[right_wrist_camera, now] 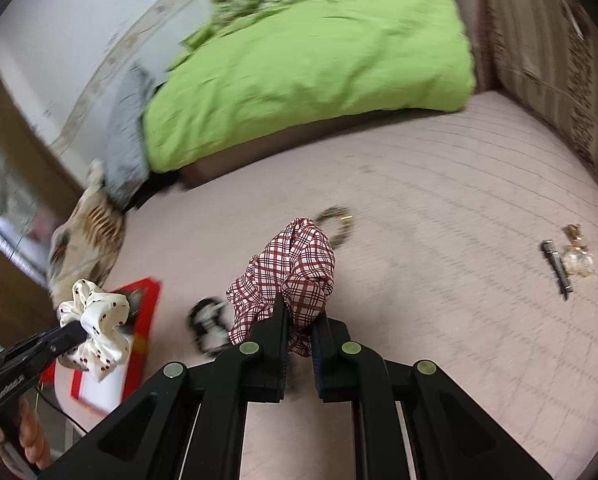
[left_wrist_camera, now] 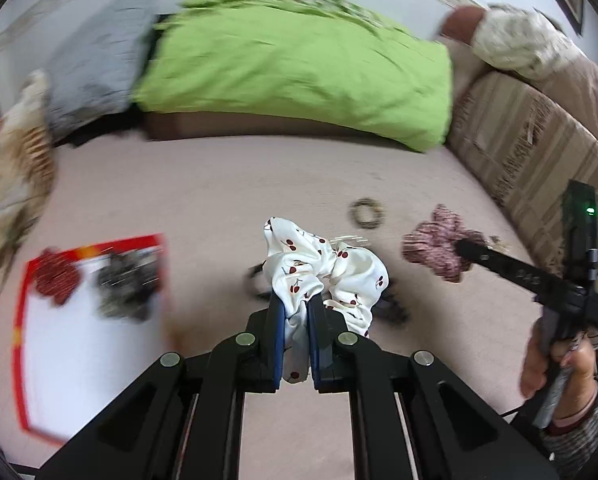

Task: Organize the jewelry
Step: 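Carry both scrunchies onto the tray and open both tools to release them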

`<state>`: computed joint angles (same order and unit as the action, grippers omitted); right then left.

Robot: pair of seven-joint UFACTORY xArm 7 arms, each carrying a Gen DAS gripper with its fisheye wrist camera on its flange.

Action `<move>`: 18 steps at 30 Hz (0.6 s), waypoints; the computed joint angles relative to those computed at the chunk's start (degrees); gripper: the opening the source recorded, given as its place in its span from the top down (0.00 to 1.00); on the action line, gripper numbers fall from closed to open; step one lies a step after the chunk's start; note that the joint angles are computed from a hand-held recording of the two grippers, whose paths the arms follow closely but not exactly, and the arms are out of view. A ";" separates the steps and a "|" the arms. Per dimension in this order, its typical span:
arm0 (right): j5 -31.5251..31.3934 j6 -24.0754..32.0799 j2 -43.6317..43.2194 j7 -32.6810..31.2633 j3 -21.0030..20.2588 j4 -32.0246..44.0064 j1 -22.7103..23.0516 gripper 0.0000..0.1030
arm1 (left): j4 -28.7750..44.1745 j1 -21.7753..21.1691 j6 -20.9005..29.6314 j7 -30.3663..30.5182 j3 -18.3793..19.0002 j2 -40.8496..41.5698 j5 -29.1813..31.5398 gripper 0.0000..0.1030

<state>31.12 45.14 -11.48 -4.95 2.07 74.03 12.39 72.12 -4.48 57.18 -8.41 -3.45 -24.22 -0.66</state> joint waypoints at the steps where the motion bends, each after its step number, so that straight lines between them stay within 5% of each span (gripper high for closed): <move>1: -0.19 0.10 -0.35 -0.04 0.57 0.06 0.47 0.89 | -1.65 1.10 0.69 -0.19 1.01 -2.63 0.73 0.91; 9: -1.12 1.04 0.35 1.43 5.04 2.07 6.12 0.89 | -10.45 10.58 1.34 -1.71 5.12 -12.74 7.18 0.91; 18: -6.29 0.75 7.55 4.73 10.54 9.53 12.38 0.89 | -11.58 16.05 -1.22 -1.31 9.85 -8.98 6.23 0.91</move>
<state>24.83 45.89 -3.93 -0.22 12.61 83.56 24.77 60.54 11.57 55.96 -9.73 6.40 -33.21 5.57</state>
